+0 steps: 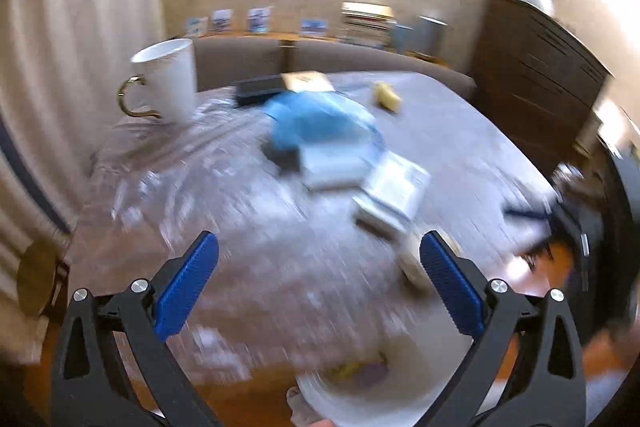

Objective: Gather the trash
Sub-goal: 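Grasp the blue cloth bag with the left tool while the right tool grasps the cream cloth bundle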

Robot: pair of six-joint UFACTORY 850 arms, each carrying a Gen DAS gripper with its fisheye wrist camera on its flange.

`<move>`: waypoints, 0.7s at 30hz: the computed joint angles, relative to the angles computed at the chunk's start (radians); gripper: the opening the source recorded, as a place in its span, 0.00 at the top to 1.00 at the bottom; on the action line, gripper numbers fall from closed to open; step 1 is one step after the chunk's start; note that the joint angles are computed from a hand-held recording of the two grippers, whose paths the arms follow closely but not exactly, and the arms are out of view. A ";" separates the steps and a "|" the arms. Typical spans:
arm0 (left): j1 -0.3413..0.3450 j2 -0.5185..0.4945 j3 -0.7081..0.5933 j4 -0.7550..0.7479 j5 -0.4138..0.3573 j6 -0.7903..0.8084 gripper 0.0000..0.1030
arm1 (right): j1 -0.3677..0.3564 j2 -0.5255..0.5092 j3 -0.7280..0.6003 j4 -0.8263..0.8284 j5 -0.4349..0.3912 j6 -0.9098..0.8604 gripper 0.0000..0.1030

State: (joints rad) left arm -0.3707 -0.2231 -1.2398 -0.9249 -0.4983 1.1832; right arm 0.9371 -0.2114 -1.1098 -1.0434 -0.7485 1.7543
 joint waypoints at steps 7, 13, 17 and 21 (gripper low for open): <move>-0.035 -0.247 -0.319 0.144 -0.105 -0.271 0.02 | -0.046 -0.051 -0.028 0.022 0.075 0.036 0.05; -0.070 -0.443 -0.598 0.263 -0.258 -0.454 0.02 | -0.068 -0.072 -0.037 0.015 0.097 0.075 0.05; -0.074 -0.572 -0.781 0.312 -0.370 -0.572 0.02 | -0.077 -0.085 -0.043 0.009 0.102 0.081 0.05; -0.070 -0.684 -0.934 0.320 -0.481 -0.639 0.02 | -0.075 -0.097 -0.048 0.005 0.089 0.079 0.05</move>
State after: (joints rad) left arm -0.4403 -0.9075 -2.1738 -0.6051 -0.9792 0.5437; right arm 0.8619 -0.3082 -1.1582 -1.0387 -0.6597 1.8331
